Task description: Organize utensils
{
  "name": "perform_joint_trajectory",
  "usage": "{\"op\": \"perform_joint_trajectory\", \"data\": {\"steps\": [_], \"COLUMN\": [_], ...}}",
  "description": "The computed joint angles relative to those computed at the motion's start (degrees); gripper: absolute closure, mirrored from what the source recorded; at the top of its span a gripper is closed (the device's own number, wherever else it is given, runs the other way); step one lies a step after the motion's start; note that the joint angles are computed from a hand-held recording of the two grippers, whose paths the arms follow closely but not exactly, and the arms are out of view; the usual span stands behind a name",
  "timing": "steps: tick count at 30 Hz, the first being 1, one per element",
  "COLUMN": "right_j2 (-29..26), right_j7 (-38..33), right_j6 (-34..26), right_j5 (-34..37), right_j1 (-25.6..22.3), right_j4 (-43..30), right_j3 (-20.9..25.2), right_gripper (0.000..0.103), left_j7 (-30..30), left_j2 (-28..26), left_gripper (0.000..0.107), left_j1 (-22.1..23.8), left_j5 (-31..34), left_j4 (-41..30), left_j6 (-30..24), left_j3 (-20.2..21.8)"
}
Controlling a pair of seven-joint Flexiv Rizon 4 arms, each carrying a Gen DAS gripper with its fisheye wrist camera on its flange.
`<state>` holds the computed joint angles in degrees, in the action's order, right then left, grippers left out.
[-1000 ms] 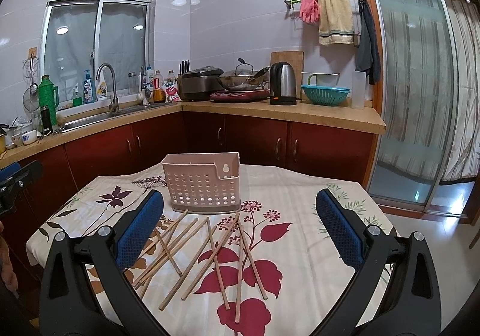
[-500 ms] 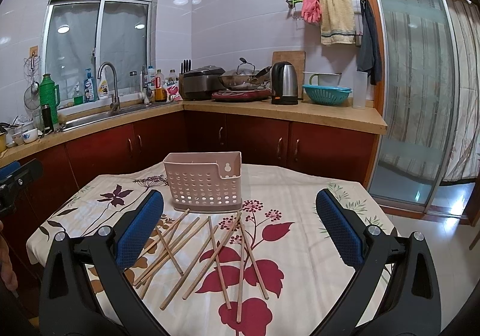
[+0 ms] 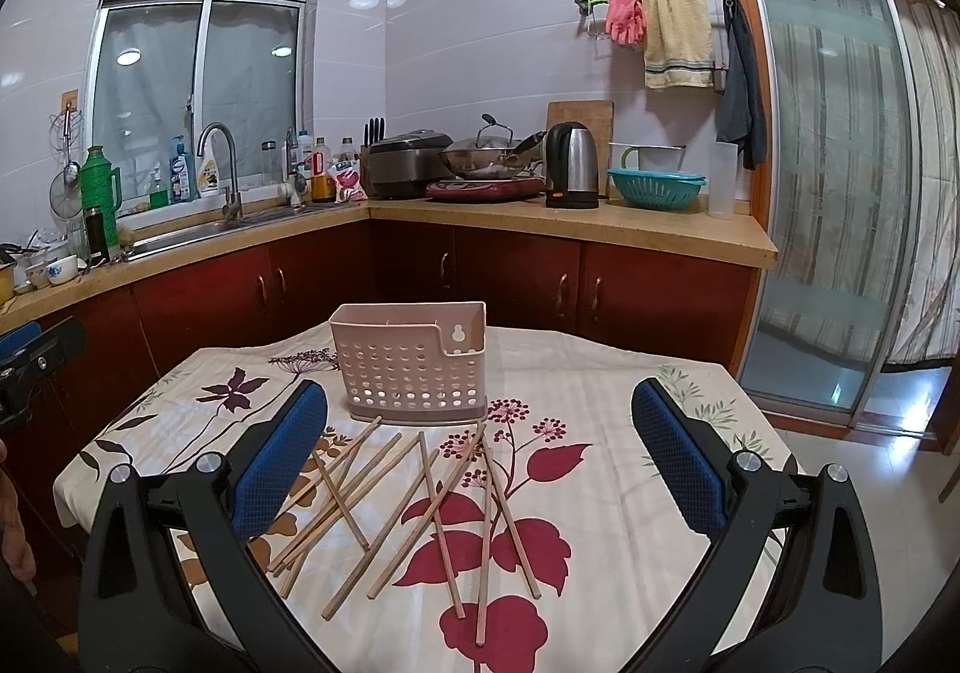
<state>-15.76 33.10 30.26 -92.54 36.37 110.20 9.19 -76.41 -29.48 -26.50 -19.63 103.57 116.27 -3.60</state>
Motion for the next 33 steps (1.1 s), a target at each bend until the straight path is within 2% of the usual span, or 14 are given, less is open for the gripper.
{"op": "perform_joint_trajectory", "data": {"steps": [12, 26, 27, 31, 33], "right_j2": [-3.11, -10.96, -11.64, -14.33, -15.63], "right_j7": [1.16, 7.25, 7.48, 6.69, 6.34], "right_j6": [3.77, 14.11, 14.74, 18.1, 20.07], "right_j5": [0.23, -3.59, -3.76, -3.62, -3.27], "right_j1": [-0.75, -3.09, -3.05, -3.21, -3.29], "right_j4": [-0.33, -1.65, -1.84, -3.3, -4.05], "right_j3": [-1.37, -4.07, -4.29, -5.04, -5.44], "right_gripper": [0.004, 0.004, 0.005, 0.024, 0.028], "left_j7": [-0.53, -1.84, -1.84, -1.72, -1.77], "left_j2": [-2.2, -8.77, -9.19, -10.41, -10.81], "left_gripper": [0.01, 0.01, 0.01, 0.01, 0.01], "left_j1": [0.48, -0.19, -0.27, -0.77, -0.67], "left_j5": [0.14, 0.22, 0.24, -0.33, -0.54], "left_j4": [-1.19, -5.25, -5.35, -5.64, -5.7], "left_j6": [-2.48, -5.47, -5.48, -5.96, -6.67], "left_j3": [0.26, 2.15, 2.38, 3.64, 3.88]}}
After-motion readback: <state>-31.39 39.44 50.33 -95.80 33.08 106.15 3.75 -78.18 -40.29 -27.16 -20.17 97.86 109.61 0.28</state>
